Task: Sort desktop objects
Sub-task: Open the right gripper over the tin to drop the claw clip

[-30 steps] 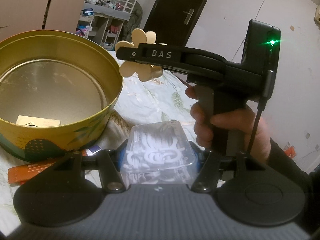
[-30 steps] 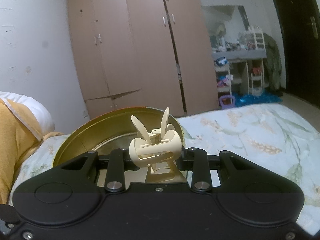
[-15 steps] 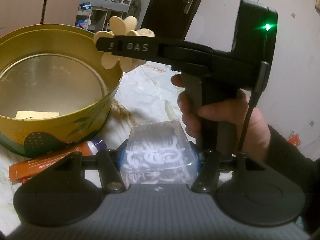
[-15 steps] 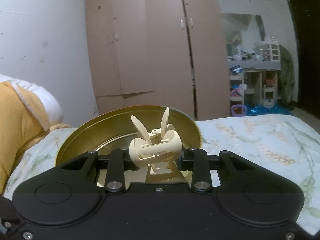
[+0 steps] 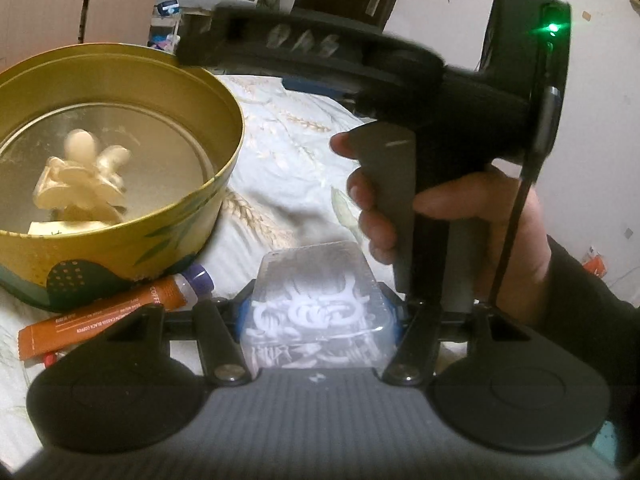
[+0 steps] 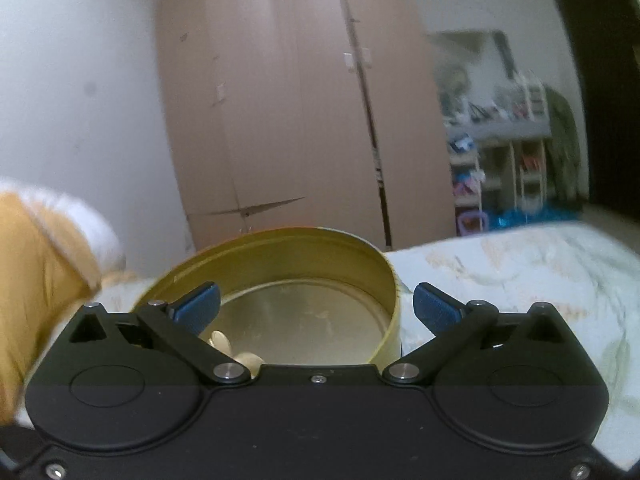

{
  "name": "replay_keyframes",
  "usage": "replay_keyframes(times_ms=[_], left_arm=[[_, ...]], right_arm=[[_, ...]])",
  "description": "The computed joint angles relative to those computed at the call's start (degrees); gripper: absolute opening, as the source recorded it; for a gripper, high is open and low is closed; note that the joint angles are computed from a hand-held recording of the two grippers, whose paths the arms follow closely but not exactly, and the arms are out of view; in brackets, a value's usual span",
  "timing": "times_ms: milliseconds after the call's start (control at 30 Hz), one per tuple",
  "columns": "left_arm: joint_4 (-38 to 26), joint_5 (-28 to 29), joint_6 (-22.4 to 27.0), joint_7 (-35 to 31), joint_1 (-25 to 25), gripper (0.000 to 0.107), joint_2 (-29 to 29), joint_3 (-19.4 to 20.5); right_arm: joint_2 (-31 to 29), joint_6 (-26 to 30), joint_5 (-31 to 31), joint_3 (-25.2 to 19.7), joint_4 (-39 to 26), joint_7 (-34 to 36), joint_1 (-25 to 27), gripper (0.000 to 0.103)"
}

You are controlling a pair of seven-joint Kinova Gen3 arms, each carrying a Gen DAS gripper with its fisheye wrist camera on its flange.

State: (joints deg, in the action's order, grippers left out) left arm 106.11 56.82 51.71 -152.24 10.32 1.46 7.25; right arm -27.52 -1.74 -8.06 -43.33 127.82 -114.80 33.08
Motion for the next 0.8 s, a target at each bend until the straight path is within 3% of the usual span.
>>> replay_keyframes(times_ms=[167, 300, 433, 600, 800], left_arm=[[0.01, 0.37, 0.04, -0.55, -0.23, 0.063, 0.18, -0.13], [0.7, 1.66, 0.08, -1.53, -0.45, 0.063, -0.25, -0.37], [1.53, 3.41, 0.09, -3.13, -0.79, 0.063, -0.79, -0.81], [2.72, 5.21, -1.58, -3.1, -0.56, 0.063, -1.62, -0.76], [4.51, 9.16, -3.32, -2.21, -1.03, 0.063, -2.53, -1.78]], right_arm=[[0.64, 1.53, -3.41, 6.62, 0.34, -4.92, -3.83, 0.103], [-0.29, 3.56, -2.64, 14.2, 1.21, -7.21, -8.97, 0.103], [-1.59, 3.47, -1.32, 16.13, 1.94, -8.97, -9.53, 0.103], [-2.94, 3.33, 0.44, 21.52, 3.3, -9.05, -15.4, 0.103], [-3.86, 4.0, 0.98, 21.6, 3.1, -9.87, -15.67, 0.103]])
